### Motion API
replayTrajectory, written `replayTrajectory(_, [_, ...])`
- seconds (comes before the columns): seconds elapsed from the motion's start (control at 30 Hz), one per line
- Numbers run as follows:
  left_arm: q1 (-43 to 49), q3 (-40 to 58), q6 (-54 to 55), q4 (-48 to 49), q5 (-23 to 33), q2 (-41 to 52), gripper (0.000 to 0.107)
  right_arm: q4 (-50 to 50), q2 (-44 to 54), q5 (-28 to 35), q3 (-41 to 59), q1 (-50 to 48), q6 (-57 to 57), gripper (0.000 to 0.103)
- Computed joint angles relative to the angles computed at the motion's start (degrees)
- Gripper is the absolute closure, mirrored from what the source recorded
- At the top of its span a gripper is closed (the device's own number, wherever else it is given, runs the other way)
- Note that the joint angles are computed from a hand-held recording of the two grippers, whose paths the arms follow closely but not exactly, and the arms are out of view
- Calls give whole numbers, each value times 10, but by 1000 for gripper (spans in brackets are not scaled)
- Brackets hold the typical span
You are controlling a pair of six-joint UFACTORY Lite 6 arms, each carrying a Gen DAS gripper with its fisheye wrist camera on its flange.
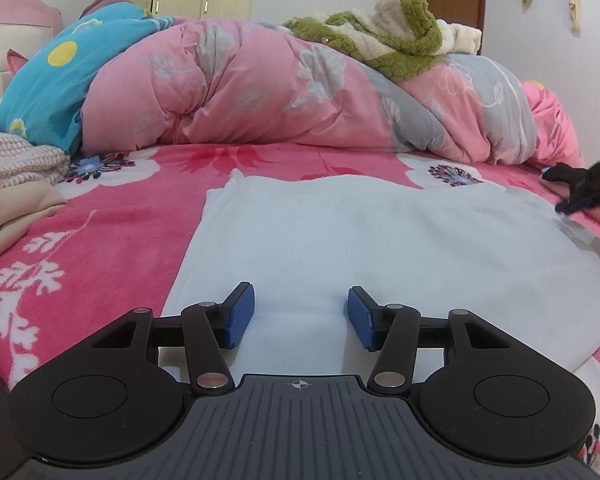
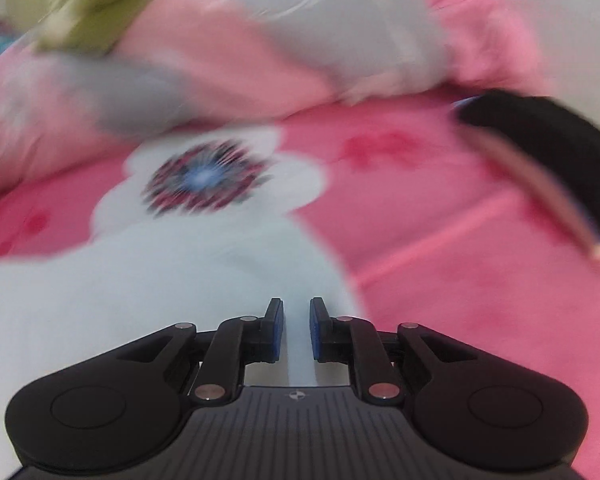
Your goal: Fold clothes
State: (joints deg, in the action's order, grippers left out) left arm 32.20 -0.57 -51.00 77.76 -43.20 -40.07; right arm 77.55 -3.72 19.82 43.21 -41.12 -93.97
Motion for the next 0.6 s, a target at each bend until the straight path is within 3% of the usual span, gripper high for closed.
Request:
replayTrajectory(0.13, [4,-5,12,-8,-5,1,55,-25,-138,118,-86,32,-29,88])
replayTrajectory(0.27, [18,-3,11,1,-18,7,55,-75,-164,180,-121,169,21,88])
replayTrajectory(0.3, [23,-2,12,3,-23,10,55,-72,-156,171,-125,212,27,88])
replayTrajectory(0.4, [39,0,22,5,-41,26,55,-32,-109,64,-126,331,28,90])
replayTrajectory(0.5, [56,1,29,11,-60,40,55,86,-66,-22,-103,355,-38,92])
replayTrajectory(0.57, [60,1,36,8,-67,48,55,100,-68,-70,-91,352,-14,90])
replayTrajectory(0.6, [60,0,39,6,-68,49,55,82,-80,-66,-92,348,14,90])
